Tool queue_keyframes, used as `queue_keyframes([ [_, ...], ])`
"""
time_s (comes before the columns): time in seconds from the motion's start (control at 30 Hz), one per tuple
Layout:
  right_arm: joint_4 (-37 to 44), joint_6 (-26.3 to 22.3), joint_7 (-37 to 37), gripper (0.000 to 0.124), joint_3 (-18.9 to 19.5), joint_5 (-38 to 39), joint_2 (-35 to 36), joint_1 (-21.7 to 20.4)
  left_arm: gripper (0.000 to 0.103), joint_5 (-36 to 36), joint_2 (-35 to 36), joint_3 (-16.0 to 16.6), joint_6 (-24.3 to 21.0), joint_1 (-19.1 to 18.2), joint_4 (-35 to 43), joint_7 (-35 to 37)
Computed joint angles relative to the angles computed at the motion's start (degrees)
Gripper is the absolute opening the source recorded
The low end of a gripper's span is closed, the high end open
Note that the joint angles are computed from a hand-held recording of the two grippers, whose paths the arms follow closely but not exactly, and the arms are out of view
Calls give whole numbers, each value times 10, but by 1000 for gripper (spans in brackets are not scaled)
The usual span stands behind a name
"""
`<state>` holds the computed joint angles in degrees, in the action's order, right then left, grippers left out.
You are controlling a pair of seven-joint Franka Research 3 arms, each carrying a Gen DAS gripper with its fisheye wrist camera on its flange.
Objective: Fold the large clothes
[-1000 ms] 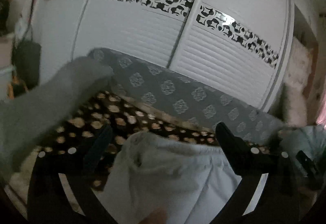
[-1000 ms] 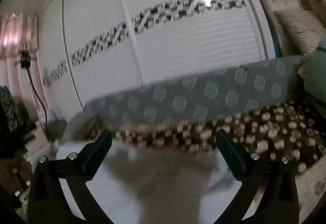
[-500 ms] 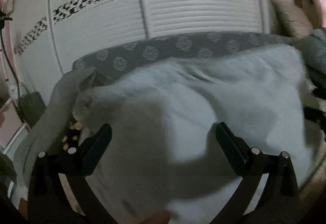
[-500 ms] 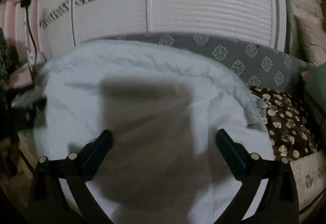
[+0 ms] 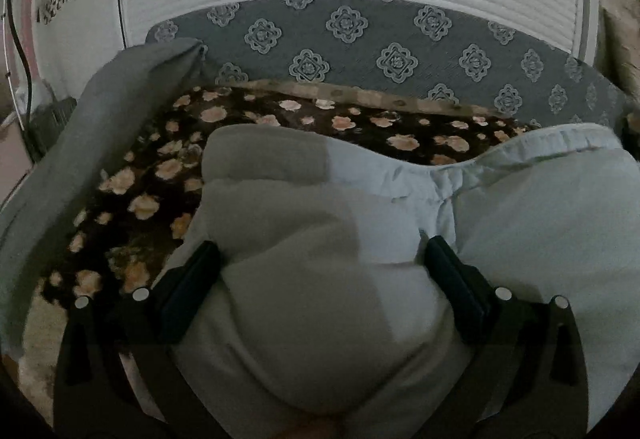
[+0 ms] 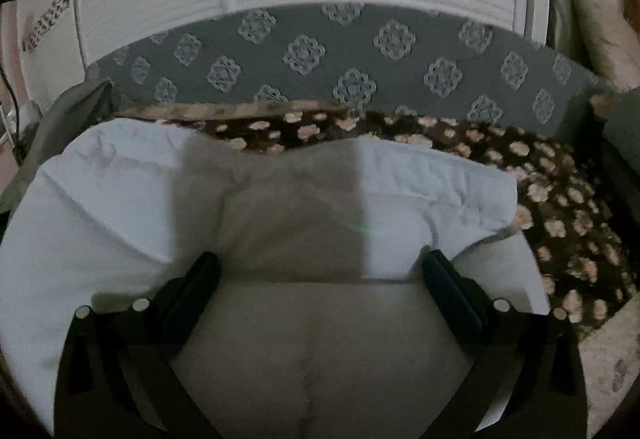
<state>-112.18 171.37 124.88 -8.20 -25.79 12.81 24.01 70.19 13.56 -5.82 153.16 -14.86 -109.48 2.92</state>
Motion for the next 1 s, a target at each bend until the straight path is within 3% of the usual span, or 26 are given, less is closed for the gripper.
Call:
queue_keyframes([
  [0.1,41,1,7,102,-10,5,47,8,100,-1,31,11,61,14,22,-23],
  [0.23,95,-14,-108,102,72,139,98,-63,100,-53,77,25,125,29,54,-3],
  [0.33,124,-31,-153,102,92,194,123,-78,100,-88,104,37,120,17,82,25],
  [0.5,148,-50,-195,102,84,244,142,-69,100,-155,133,45,84,0,119,93],
  [0.73,154,-64,-189,102,30,244,145,-20,100,-180,136,63,69,-21,124,118],
  [1.0,165,-86,-183,102,24,235,149,-15,100,-193,137,63,54,-25,127,133],
])
